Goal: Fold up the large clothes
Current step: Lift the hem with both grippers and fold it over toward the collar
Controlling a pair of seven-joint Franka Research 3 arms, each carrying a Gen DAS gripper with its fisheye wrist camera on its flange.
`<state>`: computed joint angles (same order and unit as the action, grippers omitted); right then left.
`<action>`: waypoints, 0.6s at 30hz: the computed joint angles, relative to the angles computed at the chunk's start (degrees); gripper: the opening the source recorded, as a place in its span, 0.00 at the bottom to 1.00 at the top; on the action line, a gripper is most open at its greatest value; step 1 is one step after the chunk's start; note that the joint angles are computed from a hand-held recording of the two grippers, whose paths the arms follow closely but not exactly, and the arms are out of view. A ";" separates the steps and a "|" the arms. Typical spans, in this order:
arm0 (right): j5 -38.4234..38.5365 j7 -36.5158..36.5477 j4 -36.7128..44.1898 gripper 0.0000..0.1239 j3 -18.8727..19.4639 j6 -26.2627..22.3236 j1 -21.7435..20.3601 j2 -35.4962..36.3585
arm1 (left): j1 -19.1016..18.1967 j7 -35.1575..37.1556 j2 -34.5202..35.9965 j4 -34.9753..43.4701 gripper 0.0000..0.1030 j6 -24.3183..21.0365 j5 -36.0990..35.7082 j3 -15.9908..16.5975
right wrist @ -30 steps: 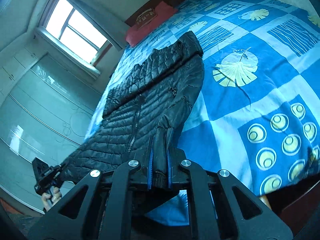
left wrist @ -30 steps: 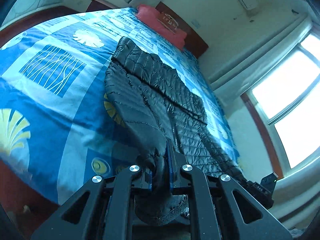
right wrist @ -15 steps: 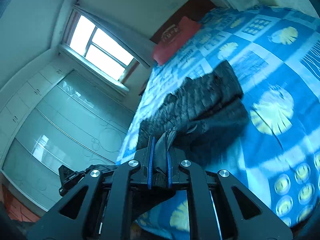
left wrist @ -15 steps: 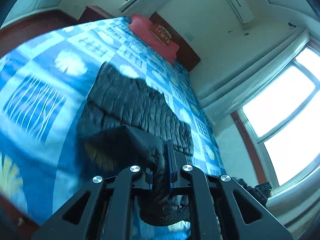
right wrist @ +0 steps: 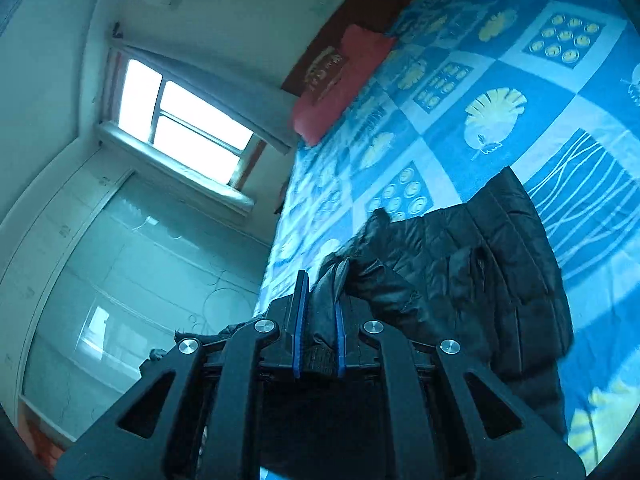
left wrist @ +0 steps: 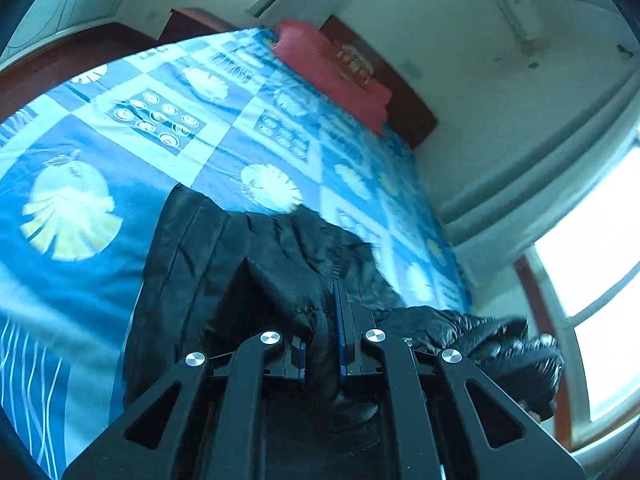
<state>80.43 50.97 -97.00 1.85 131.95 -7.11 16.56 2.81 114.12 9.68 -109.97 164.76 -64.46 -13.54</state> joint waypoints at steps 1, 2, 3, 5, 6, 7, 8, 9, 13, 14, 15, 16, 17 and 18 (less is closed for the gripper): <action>-0.72 0.91 1.50 0.09 0.01 0.69 0.41 2.00 | 1.17 -1.27 1.80 1.24 0.10 0.27 1.89 -1.17; -2.71 3.05 4.44 0.09 0.02 1.59 0.97 5.27 | 0.53 -3.97 4.84 3.47 0.10 0.13 5.40 -0.35; -5.23 5.47 7.28 0.09 0.14 2.26 1.33 8.39 | -0.81 -6.70 7.33 5.31 0.10 -0.32 8.58 1.33; -8.98 8.76 11.11 0.09 0.73 3.43 1.50 12.97 | -0.48 -10.16 10.88 7.82 0.10 -1.19 12.52 1.47; -10.38 9.68 11.99 0.10 1.10 3.84 1.43 14.30 | -0.37 -11.83 12.62 9.02 0.10 -1.63 14.33 1.55; -12.49 11.30 13.34 0.10 1.20 4.40 1.68 16.11 | -0.04 -12.85 14.33 9.99 0.10 -1.95 15.66 1.40; -13.79 12.20 14.07 0.10 1.54 4.96 1.67 17.32 | 0.25 -13.86 15.50 11.01 0.11 -2.18 16.89 1.16; -14.27 12.28 14.43 0.10 2.19 5.51 1.32 18.20 | 1.10 -13.56 16.30 11.25 0.11 -1.90 17.06 0.22; -13.89 9.40 12.69 0.14 5.47 7.48 -1.02 17.71 | 6.99 -8.38 16.27 9.96 0.16 -0.19 13.55 -6.63; -13.67 8.53 11.96 0.18 5.95 7.72 -1.46 17.07 | 7.51 -8.40 15.92 9.58 0.16 0.07 14.16 -7.30; -12.97 7.27 10.93 0.21 6.44 7.92 -1.97 16.18 | 7.62 -8.96 15.25 8.97 0.18 0.21 15.33 -7.42; -11.77 5.84 9.96 0.33 6.93 7.83 -2.59 15.33 | 7.59 -9.59 14.39 8.27 0.20 0.42 16.49 -7.45; -9.93 3.78 8.79 0.47 7.46 7.51 -3.36 14.29 | 7.56 -10.16 13.96 8.02 0.23 0.71 17.38 -7.55; -8.40 1.87 7.56 0.49 7.58 7.59 -3.70 13.13 | 8.11 -9.83 13.34 7.49 0.30 0.98 17.33 -8.24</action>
<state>72.03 52.84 -89.44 9.44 139.54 -10.81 29.70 10.92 104.29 23.02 -102.48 165.74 -47.13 -21.78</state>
